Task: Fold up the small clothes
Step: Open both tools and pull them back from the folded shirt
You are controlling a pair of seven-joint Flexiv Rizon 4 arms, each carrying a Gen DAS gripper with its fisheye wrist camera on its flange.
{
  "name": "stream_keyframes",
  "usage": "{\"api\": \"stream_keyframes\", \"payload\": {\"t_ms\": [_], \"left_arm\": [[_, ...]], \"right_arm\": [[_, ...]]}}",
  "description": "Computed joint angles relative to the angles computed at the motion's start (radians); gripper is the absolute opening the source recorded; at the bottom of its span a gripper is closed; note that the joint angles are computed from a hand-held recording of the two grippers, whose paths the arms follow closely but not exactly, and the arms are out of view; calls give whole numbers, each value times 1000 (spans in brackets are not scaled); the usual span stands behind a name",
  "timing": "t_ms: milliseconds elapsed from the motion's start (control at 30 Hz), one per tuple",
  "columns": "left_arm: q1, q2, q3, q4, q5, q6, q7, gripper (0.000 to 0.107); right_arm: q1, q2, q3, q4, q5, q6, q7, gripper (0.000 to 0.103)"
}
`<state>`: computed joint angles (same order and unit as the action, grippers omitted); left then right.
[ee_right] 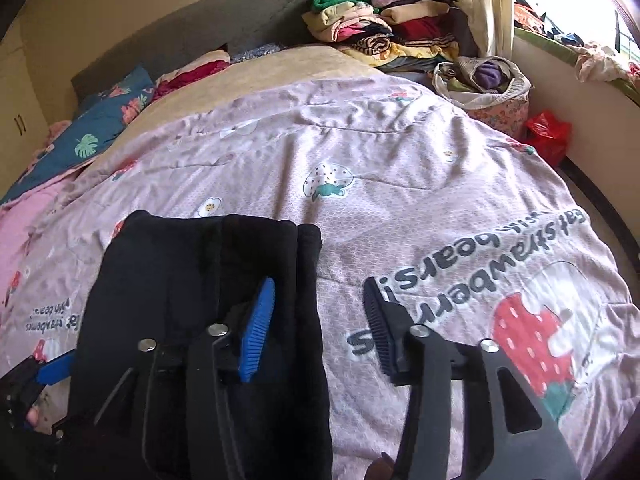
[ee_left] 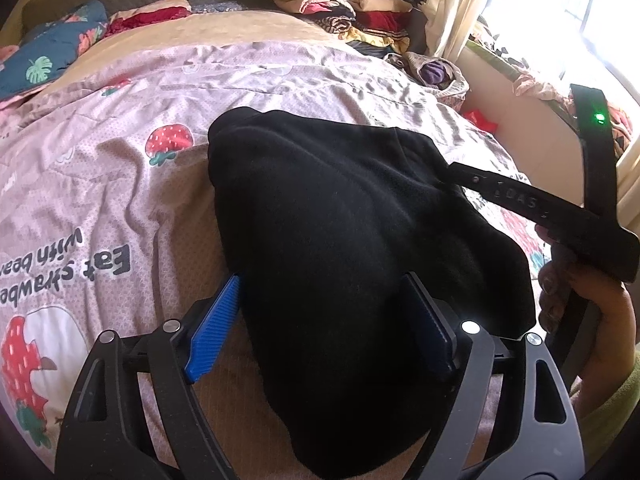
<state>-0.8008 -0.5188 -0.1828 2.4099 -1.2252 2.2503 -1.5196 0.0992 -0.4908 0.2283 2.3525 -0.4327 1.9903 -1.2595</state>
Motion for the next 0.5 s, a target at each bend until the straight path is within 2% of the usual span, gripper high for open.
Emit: {"api": "stream_keyframes", "payload": {"t_ms": [100,167,267,333,433,500], "left_arm": [[-12,10,-8,5,-36,4,16,78],[-18,15,-16,3,-64,6,33,78],[-24,28,-32,10,-100,15,50,78],[-29,37,-43,15,-123,27,59,82],[-37,52,-63,21,-163,46,78,83],[-40,62,-76,25,-187,56,88,87]], "right_arm": [[-34,28,19,28,-16,41,6,72],[-16,48,2,47,1,67,0,79],[-42,77,9,82,-25,104,18,82],[-59,89,7,112,-53,136,24,87],[22,131,-42,155,41,163,-30,89],[17,150,-42,182,41,179,-34,95]]}}
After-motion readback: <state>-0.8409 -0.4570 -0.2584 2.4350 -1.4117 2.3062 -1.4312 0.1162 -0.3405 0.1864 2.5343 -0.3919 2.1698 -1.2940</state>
